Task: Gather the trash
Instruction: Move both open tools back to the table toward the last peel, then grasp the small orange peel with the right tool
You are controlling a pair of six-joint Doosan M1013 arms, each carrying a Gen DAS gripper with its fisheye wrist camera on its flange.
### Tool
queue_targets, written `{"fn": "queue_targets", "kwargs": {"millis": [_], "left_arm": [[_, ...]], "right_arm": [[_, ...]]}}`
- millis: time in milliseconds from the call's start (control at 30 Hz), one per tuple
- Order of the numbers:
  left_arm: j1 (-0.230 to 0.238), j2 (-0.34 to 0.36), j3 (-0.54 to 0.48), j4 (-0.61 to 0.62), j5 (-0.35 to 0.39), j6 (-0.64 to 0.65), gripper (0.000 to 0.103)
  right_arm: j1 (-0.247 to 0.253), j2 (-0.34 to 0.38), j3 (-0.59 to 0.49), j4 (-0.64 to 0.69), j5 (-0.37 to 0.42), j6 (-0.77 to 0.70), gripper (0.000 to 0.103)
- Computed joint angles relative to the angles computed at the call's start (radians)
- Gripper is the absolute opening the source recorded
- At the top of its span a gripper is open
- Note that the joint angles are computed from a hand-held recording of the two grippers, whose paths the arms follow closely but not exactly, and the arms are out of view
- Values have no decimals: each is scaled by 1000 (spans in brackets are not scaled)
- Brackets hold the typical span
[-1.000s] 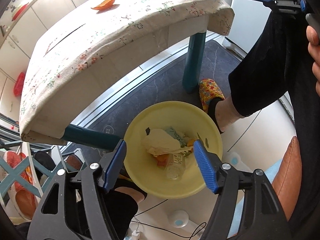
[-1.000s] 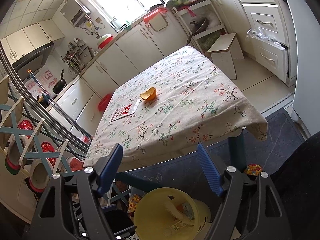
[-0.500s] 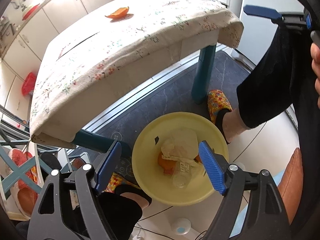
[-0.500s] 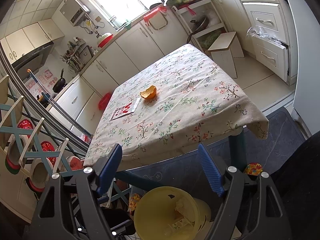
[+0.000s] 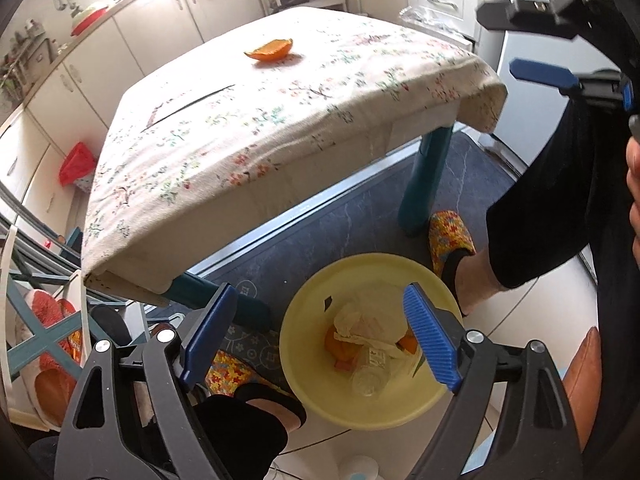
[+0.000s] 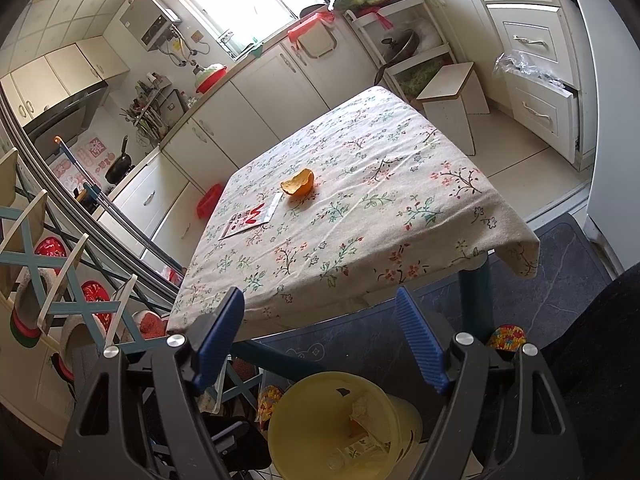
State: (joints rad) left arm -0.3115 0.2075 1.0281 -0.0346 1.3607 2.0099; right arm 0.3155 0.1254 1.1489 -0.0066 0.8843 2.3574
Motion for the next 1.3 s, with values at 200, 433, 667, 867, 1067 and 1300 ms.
{"fn": "queue_targets", "kwargs": {"millis": [200,433,667,867,1067,1300], "left_arm": [[11,-1,-9,-7,-45,-43,82],[41,7,-37,-47,-88,-127,83],[83,24,-74,-95,-136,-247,85],[112,47,-109,-128,-143,-343,87],[121,54,-122,-126,-168,-401,88],[122,88,-176,-145,-150,-376,89]], "right_arm": [[2,11,-15,2,4,-15,76],[1,33,-45,6,18,-40,76],[-1,62,-88,12,31,-71,76],[-8,93,-131,36,42,-105,77],[-25,169,-253,72,114,-183,77],[-62,354,-543,123,332,-235,77]]}}
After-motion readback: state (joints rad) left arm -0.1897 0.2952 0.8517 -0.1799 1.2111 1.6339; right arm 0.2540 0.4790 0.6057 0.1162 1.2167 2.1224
